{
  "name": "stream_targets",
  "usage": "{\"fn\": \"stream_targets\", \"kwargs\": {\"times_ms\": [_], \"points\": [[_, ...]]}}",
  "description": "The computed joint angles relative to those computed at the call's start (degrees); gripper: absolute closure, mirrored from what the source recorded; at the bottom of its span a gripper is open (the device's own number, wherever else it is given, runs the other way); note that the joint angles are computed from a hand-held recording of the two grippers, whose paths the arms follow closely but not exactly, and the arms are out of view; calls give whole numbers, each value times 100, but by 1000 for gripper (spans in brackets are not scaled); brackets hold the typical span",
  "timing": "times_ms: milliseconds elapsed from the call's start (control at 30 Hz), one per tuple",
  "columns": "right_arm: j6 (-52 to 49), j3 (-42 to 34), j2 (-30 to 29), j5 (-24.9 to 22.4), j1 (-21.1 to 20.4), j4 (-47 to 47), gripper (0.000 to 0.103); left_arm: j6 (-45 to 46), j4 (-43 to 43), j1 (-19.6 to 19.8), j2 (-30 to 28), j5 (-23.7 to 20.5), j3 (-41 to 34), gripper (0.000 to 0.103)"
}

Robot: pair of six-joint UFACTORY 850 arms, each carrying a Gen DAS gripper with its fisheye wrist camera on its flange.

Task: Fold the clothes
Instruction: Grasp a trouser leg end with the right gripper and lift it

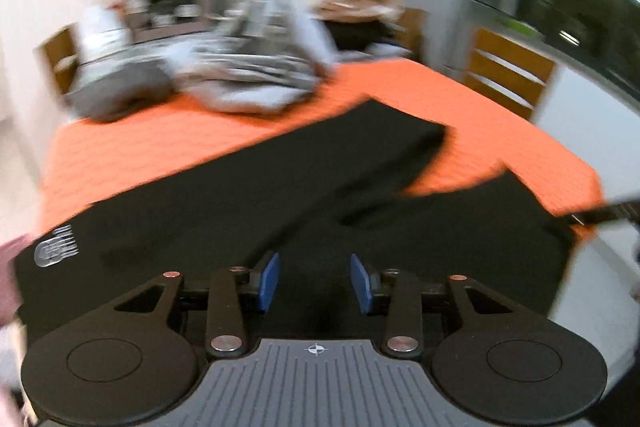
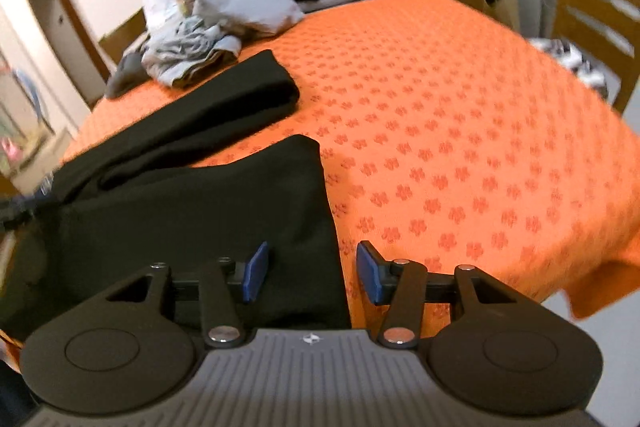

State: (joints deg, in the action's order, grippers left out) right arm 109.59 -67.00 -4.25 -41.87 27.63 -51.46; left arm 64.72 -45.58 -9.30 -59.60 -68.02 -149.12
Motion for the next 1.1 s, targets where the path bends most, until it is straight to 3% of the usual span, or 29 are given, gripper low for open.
{"fn": "stream_targets", "kwargs": {"times_ms": [100, 200, 300, 367, 500, 600, 767, 867, 1033, 1100], "points": [[813, 273, 152, 402, -33, -390, 53, 693, -106, -100, 304, -323, 567, 61], [1589, 526, 309, 606, -26, -782, 58, 1341, -149, -196, 675, -284, 1288, 61], [2687, 855, 509, 823, -48, -1355, 73, 1586, -102, -269, 786, -220, 1595, 60], [3411, 1033, 617, 926, -38, -1787, 89, 1644, -102, -285, 826, -161, 1712, 60], [4716, 1254, 752, 968, 11, -2776, 89, 1589, -139, -322, 681, -300, 1376, 60], [5458, 1366, 770, 974, 18, -3277, 82, 1359, 39, -374, 456, -343, 1025, 60], [5518, 1363, 674, 1034, 9, -3241, 82, 1159, -29, -352, 341, -434, 889, 60], [5197, 1220, 661, 841, 76, -3088, 94, 945, -30, -359, 210, -532, 656, 59], [3893, 558, 546, 571, 226, -2965, 95, 490, -83, -335, -62, -763, 197, 59], [3118, 166, 409, 667, 240, -2810, 95, -26, -44, -325, -489, -1097, -597, 59]]}}
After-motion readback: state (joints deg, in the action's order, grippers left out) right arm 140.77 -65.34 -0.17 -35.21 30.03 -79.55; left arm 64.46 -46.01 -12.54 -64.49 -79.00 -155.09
